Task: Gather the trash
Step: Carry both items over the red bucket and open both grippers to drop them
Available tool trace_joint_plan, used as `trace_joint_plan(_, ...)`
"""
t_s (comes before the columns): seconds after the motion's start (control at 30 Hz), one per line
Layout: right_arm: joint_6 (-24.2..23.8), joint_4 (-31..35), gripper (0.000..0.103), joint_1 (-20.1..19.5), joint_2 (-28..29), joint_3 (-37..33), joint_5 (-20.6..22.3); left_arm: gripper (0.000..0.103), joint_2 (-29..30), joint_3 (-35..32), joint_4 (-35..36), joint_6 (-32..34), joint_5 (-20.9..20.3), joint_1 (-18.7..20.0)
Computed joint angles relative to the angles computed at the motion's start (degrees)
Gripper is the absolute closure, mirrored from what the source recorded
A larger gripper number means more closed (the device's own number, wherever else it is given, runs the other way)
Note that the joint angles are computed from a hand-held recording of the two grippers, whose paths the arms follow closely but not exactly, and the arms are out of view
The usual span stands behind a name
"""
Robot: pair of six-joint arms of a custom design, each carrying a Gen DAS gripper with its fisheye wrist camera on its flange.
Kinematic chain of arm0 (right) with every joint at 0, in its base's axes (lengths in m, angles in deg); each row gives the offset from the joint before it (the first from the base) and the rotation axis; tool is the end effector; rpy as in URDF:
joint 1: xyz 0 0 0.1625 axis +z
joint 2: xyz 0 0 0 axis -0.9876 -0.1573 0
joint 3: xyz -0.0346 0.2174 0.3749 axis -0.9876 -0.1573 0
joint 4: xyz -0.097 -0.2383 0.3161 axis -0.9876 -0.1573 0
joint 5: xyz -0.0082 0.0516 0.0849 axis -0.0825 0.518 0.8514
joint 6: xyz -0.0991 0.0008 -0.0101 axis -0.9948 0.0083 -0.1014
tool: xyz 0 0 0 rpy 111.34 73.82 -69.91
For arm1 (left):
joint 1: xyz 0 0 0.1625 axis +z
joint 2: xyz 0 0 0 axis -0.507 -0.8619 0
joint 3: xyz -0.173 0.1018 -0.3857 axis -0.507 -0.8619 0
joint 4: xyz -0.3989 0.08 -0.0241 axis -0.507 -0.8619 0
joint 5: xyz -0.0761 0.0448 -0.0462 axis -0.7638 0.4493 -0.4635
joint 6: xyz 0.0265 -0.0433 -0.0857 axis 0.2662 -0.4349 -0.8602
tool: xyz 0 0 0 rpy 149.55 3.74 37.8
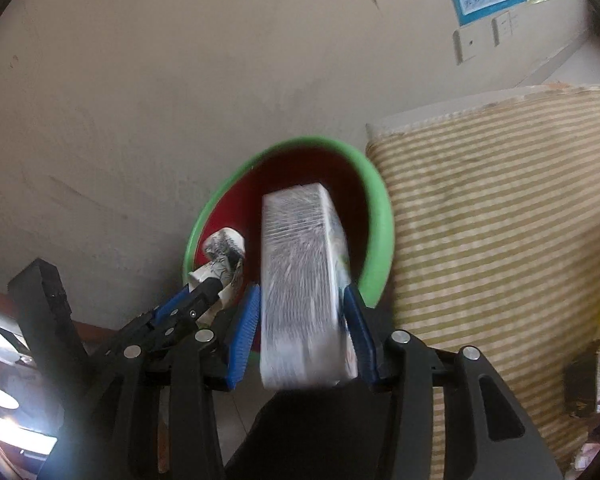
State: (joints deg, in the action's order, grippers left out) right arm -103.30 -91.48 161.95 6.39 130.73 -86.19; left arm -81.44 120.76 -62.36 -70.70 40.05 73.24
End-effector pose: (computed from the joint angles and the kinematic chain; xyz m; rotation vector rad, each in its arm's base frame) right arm 0.0008 -0.7654 0.3543 0.4978 -2.8956 0.2476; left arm -0.4333 -0.6921 -0.0251 -0.0789 2.3437 -0.8582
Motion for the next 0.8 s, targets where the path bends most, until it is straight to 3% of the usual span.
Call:
trace_joint_plan(0.1, 0.1, 0.0, 0.053, 0.0, 0.3, 0.5, 0.1, 0.072, -0.1, 0.2, 0.3, -1.1, 0.7, -0.1)
trace_joint_plan(0.17, -0.2, -1.2, 0.045, -0.1, -0.4, 1.4, 0.6, 0.054, -0.2, 0.6, 0.1, -1.5, 1.6, -0.3)
trace_joint_plan(0.53, -3.0, -8.1, 0.041, -3.0, -7.3, 4.3, 1.4, 0.049, 3.3, -5.5, -0.1, 3.5, 2.9, -2.1)
trace_joint_plan(0.7, -6.2, -14.3, 0.034, -5.2, -11.3, 4.1, -2.3, 0.047, 7.3, -11.6, -1.3, 9.7, 1.6, -3.5)
trace_joint_plan(0.8, -7.0, -18.7, 0.03, -7.7, -13.5, 3.8, -4.5, 0.047, 12.1, -19.3, 0.3, 14.3, -1.4, -4.3)
